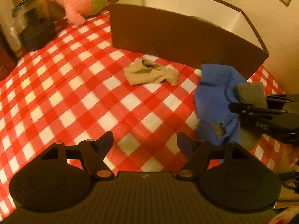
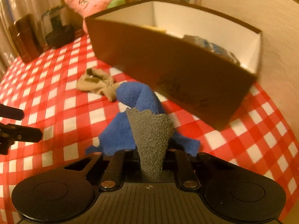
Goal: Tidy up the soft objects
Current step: 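Grasp the beige sock with the left tool while the right tool holds the blue cloth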
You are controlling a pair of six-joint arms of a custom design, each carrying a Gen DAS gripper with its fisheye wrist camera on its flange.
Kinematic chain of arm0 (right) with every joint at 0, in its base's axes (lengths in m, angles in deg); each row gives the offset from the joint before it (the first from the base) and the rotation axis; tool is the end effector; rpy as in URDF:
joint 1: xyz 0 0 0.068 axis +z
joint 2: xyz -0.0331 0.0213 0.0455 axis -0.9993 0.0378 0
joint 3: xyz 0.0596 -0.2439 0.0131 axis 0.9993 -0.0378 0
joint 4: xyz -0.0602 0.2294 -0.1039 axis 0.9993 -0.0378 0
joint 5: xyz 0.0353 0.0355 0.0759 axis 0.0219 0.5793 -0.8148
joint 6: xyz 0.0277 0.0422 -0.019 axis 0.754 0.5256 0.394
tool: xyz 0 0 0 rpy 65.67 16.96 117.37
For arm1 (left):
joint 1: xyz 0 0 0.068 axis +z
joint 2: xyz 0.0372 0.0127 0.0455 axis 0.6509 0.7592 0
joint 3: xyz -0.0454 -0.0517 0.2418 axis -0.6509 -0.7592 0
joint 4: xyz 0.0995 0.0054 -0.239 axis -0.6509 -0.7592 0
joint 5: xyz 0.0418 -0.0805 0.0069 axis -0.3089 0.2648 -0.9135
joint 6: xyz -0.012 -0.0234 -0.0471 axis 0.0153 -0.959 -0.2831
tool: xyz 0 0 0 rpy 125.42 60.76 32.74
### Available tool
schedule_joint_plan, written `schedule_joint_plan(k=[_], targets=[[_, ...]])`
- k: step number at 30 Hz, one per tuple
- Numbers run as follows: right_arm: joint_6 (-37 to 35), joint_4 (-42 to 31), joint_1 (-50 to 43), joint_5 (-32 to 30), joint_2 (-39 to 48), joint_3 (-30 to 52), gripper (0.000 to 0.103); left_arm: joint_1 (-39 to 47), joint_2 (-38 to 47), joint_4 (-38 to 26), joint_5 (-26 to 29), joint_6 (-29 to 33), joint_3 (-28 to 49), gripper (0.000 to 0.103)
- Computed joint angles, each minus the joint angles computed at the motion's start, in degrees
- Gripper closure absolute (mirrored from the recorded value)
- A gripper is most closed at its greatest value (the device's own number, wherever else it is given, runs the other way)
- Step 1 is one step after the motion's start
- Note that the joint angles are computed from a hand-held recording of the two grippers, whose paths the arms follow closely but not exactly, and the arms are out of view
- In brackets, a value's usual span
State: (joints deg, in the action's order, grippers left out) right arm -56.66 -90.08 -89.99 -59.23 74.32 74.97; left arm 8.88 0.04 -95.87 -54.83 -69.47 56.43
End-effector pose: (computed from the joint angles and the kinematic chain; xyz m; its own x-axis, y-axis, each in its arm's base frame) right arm 0.2595 -0.0023 0.1602 -0.7697 -0.1866 -0.6105 -0.2618 0.9645 0.0352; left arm 0.2640 -0.1568 0.1853 -0.8875 0.0176 -0.4605 0.0615 0.9949 -0.0805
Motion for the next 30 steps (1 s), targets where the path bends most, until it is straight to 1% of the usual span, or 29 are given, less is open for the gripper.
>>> schedule_joint_plan(k=[5, 12, 18, 23, 26, 27, 28, 30], targets=[[-0.68, -3.06, -5.73, -1.19, -2.35, 0.89, 0.089, 1.14, 4.27, 3.47, 0.34, 5.14, 2.78, 0.031], [1.18, -4.20, -12.34, 2.34, -1.62, 2.68, 0.089, 3.10, 10.94, 8.34, 0.99, 13.07, 7.27, 0.031], [2.09, -4.24, -15.51, 1.32, 0.85, 4.12, 0.089, 5.15, 16.60, 12.19, 0.60, 21.25, 10.37, 0.031], [2.69, -3.62, -15.51, 0.95, 2.62, 4.65, 0.089, 6.93, 20.81, 13.68, 1.14, 25.55, 12.74, 0.031], [2.84, -3.54, -15.39, 0.79, 3.51, 5.06, 0.089, 8.18, 23.19, 13.75, 2.55, 25.62, 14.36, 0.039], [2.87, -3.51, -15.47, 0.67, 3.83, 5.23, 0.089, 8.53, 23.90, 13.37, 3.11, 25.32, 15.01, 0.045], [2.91, -3.50, -15.57, 0.59, 3.96, 5.28, 0.089, 8.95, 24.52, 13.03, 3.85, 25.05, 15.57, 0.056], [3.38, -3.41, -15.67, 0.47, 4.32, 5.46, 0.089, 9.47, 24.90, 12.66, 4.87, 24.52, 15.82, 0.069]])
